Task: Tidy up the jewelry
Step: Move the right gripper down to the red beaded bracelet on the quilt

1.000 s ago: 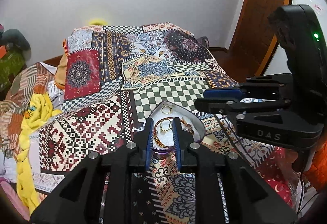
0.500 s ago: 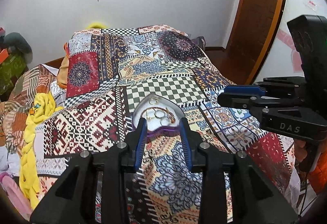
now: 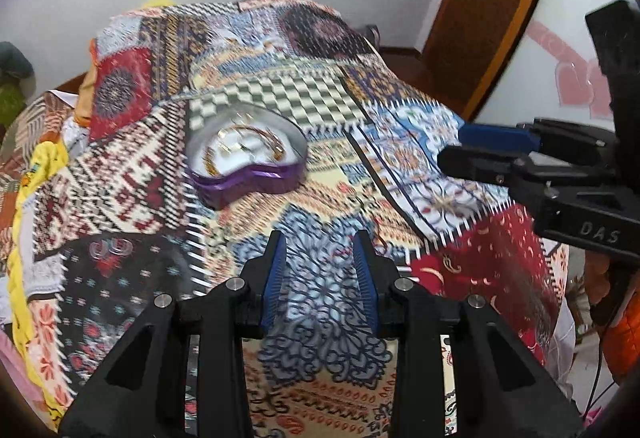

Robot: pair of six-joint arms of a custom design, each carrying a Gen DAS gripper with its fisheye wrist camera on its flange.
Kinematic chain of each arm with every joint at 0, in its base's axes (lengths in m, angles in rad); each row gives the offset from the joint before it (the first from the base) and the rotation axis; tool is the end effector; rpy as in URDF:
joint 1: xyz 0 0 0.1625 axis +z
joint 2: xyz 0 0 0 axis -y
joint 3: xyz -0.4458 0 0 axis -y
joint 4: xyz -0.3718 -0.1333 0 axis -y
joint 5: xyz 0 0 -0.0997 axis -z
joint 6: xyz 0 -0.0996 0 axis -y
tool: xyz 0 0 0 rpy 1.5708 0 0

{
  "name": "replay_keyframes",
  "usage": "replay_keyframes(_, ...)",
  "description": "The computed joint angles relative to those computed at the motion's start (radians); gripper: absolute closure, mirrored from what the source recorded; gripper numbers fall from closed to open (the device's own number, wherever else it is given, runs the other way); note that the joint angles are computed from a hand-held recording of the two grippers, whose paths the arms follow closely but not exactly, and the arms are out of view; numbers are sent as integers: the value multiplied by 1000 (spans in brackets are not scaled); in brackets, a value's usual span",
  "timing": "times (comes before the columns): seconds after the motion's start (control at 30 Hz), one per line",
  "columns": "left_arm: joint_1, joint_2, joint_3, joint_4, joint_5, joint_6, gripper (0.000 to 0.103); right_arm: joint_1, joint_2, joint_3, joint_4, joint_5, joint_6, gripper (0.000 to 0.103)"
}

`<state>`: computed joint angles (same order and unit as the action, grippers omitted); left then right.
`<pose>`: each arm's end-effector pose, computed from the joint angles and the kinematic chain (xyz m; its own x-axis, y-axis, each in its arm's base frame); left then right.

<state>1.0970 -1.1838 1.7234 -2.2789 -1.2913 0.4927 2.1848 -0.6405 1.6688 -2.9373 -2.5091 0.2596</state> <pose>-0.1314 -0.6087 0.3066 -0.5594 0.7651 -0.3189 0.8109 0.5849 -0.0191 0.4253 -0.5114 0.0880 -0.7555 0.0801 0.6502 -0.3617 0.7765 -0.5160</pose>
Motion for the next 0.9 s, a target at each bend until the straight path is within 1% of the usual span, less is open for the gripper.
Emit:
replay_keyframes(0.13,2,20,-1,28,-4,-8,69,-1,-5,23,-4,9,13,66)
replay_keyframes(0.27,0,41,3,-11,34,-3,69,-10,-2,37,-1,31,25,64)
replay_keyframes(0.4,17,57,-15,-16,45,2,69,-28,9,29,31,74,45,64)
replay_keyframes(0.5,26,55,-11,-43,65,18,69,-41,26,11,36,101,31,64)
replay_keyframes(0.6,37,46,-12,-54,66,30,69,-54,40,-14,53,134,20,64)
replay_keyframes(0.7,45,45,-24,-55,61,31,69,-67,56,-46,99,165,15,64)
replay_keyframes(0.8,54,48,-39,-49,50,26,69,-71,71,-75,176,170,10,64)
replay_keyframes(0.83,57,49,-43,-46,45,24,69,-72,74,-76,179,173,1,64)
replay_keyframes(0.9,61,53,-49,-37,37,18,69,-76,72,-80,201,188,-2,61)
